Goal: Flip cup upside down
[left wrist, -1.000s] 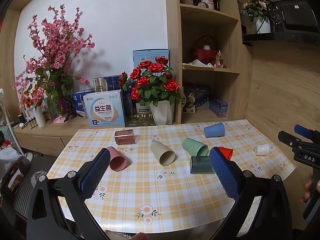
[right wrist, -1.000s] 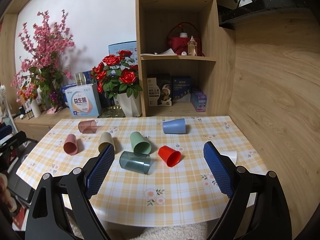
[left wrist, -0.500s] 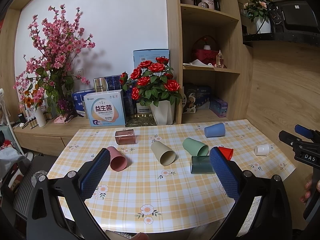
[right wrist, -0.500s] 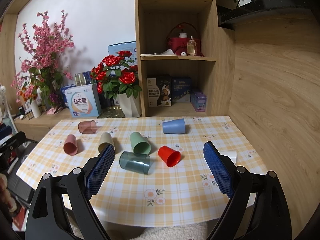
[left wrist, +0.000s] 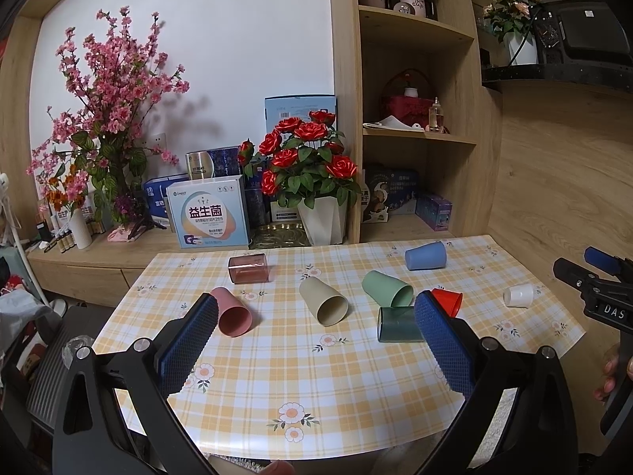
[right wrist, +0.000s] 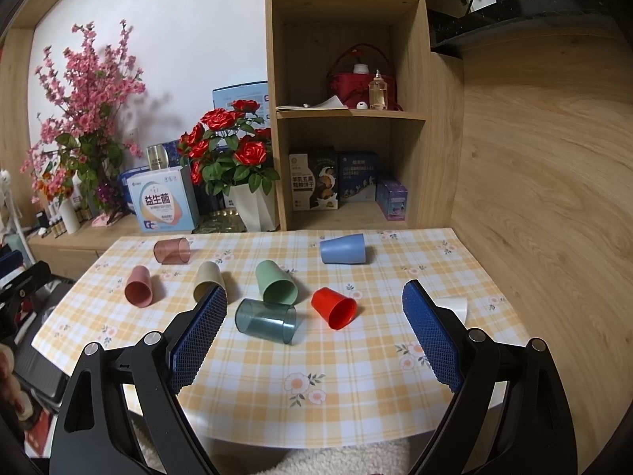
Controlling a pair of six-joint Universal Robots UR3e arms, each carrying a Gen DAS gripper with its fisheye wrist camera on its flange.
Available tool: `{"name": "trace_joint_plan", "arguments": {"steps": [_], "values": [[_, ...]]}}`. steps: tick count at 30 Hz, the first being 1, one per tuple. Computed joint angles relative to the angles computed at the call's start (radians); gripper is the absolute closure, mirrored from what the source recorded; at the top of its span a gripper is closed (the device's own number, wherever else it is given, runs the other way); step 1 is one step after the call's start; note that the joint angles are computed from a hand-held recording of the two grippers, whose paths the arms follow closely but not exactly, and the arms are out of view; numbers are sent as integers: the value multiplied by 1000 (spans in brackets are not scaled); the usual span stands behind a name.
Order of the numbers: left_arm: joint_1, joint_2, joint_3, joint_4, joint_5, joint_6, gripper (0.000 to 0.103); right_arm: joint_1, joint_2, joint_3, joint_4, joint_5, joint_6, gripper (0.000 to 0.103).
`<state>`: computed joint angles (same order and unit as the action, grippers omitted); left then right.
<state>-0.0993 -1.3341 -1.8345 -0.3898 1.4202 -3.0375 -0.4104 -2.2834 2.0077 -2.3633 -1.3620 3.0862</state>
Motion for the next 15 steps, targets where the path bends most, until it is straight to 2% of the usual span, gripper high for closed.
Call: {"name": "trace_joint_plan", "arguments": {"steps": [12, 15], "values": [[11, 0, -10, 3, -17, 0, 6, -33, -18, 15, 15, 28, 0, 16], [29, -6, -14, 2, -42, 1, 6, -134, -70, 56, 55, 138, -23, 16]]}}
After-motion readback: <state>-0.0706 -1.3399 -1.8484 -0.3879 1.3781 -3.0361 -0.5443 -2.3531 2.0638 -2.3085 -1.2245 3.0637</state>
